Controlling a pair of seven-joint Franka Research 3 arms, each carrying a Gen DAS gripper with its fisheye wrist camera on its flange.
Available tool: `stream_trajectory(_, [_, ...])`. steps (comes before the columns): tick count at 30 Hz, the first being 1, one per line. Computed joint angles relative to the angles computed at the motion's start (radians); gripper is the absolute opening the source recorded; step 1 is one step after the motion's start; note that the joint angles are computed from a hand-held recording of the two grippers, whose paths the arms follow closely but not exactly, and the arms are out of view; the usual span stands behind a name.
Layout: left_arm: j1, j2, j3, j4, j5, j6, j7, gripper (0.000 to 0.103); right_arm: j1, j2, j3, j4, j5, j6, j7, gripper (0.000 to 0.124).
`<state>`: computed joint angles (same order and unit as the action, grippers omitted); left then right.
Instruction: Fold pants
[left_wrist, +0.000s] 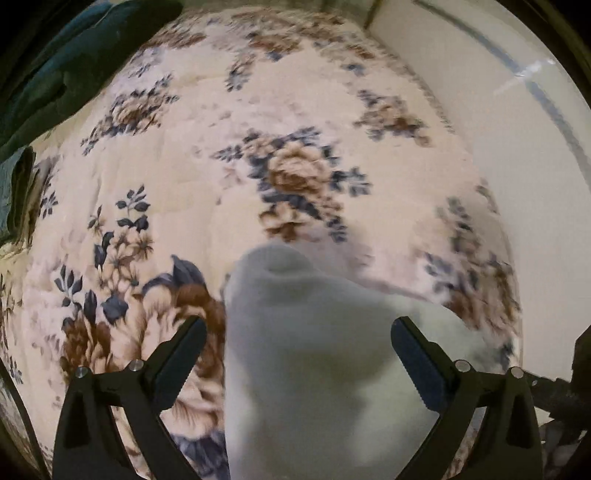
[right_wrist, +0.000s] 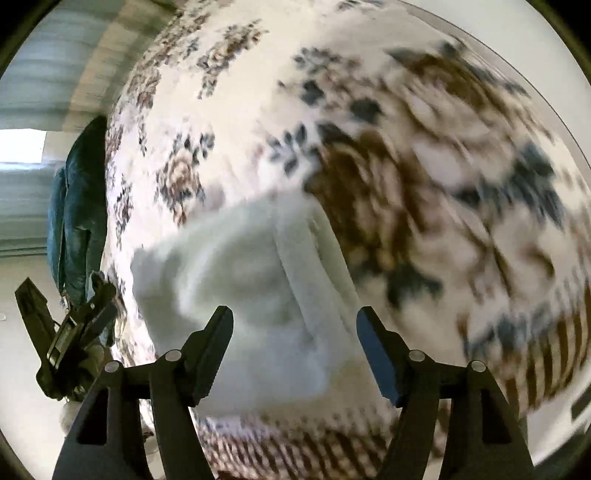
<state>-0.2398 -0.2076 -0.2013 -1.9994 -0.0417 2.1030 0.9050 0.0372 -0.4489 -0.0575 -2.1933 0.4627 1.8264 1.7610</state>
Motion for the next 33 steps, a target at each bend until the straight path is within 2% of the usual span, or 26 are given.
stream_trajectory(1, [0.005, 0.028, 0.008, 0.003, -0.009, -0.005, 0.002, 0.102, 0.024, 0.053, -0.013, 0.021, 0.012, 0.026, -0.016, 0.072])
stream_trajectory(4, [0.022, 0.084, 0.015, -0.009, -0.004, -0.004, 0.014, 0.103, 0.031, 0.152, -0.015, 0.048, 0.092, 0.043, -0.073, 0.069])
stream_trajectory(5, [0.028, 0.097, 0.016, -0.018, 0.005, 0.000, 0.018, 0.103, 0.038, 0.194, -0.002, 0.068, 0.085, 0.061, -0.087, 0.059])
stream_trajectory(6, [0.033, 0.100, 0.020, -0.035, -0.006, 0.018, 0.028, 0.103, 0.037, 0.219, 0.009, 0.073, 0.048, 0.075, -0.094, 0.041])
stream_trajectory(9, [0.043, 0.102, 0.034, -0.079, -0.118, 0.068, 0.069, 0.103, 0.037, 0.283, 0.026, 0.077, -0.008, 0.097, -0.059, 0.041])
stream_trajectory(12, [0.051, 0.073, 0.032, -0.079, -0.137, 0.064, 0.040, 0.102, 0.047, 0.313, 0.037, 0.105, -0.051, 0.090, -0.043, 0.042])
stream_trajectory(15, [0.056, -0.017, 0.041, -0.104, -0.146, 0.106, 0.007, 0.102, 0.052, 0.302, 0.034, 0.144, -0.048, 0.047, -0.033, 0.048])
stream_trajectory(17, [0.050, -0.053, 0.067, -0.119, -0.207, 0.154, 0.027, 0.102, 0.054, 0.266, 0.035, 0.149, -0.055, 0.034, -0.035, 0.053])
stream_trajectory(18, [0.046, -0.051, 0.081, -0.115, -0.236, 0.151, 0.052, 0.101, 0.054, 0.248, 0.039, 0.145, -0.066, 0.037, -0.025, 0.054])
stream_trajectory(20, [0.054, -0.049, 0.090, -0.098, -0.237, 0.108, 0.066, 0.101, 0.061, 0.225, 0.050, 0.149, -0.079, 0.049, -0.003, 0.056])
stream_trajectory(22, [0.080, -0.081, 0.058, -0.094, -0.108, 0.043, 0.004, 0.101, 0.077, 0.239, 0.057, 0.188, -0.066, 0.048, -0.010, 0.058])
stream_trajectory(23, [0.091, -0.091, 0.034, -0.089, -0.021, 0.004, -0.035, 0.101, 0.086, 0.255, 0.062, 0.226, -0.074, 0.033, -0.016, 0.063])
stream_trajectory(24, [0.107, -0.093, -0.005, -0.070, 0.109, -0.076, -0.094, 0.101, 0.097, 0.284, 0.068, 0.264, -0.074, 0.026, -0.026, 0.073])
stream_trajectory(26, [0.116, -0.075, -0.067, -0.037, 0.324, -0.236, -0.182, 0.101, 0.126, 0.372, 0.088, 0.381, -0.092, -0.004, -0.050, 0.077])
stream_trajectory(27, [0.109, -0.068, -0.071, -0.039, 0.373, -0.270, -0.195, 0.101, 0.140, 0.408, 0.100, 0.439, -0.131, -0.028, -0.057, 0.077])
stream_trajectory(30, [0.094, -0.052, -0.042, -0.062, 0.411, -0.319, -0.201, 0.101, 0.213, 0.502, 0.145, 0.621, -0.388, -0.089, -0.110, 0.077])
stream_trajectory(31, [0.093, -0.042, -0.027, -0.063, 0.401, -0.330, -0.194, 0.101, 0.238, 0.519, 0.173, 0.660, -0.531, -0.104, -0.131, 0.077])
stream_trajectory(32, [0.095, -0.045, -0.008, -0.075, 0.375, -0.323, -0.192, 0.101, 0.286, 0.504, 0.165, 0.663, -0.654, -0.111, -0.194, 0.077])
stream_trajectory(33, [0.098, -0.058, 0.007, -0.092, 0.355, -0.306, -0.194, 0.101, 0.300, 0.500, 0.172, 0.672, -0.707, -0.117, -0.199, 0.077])
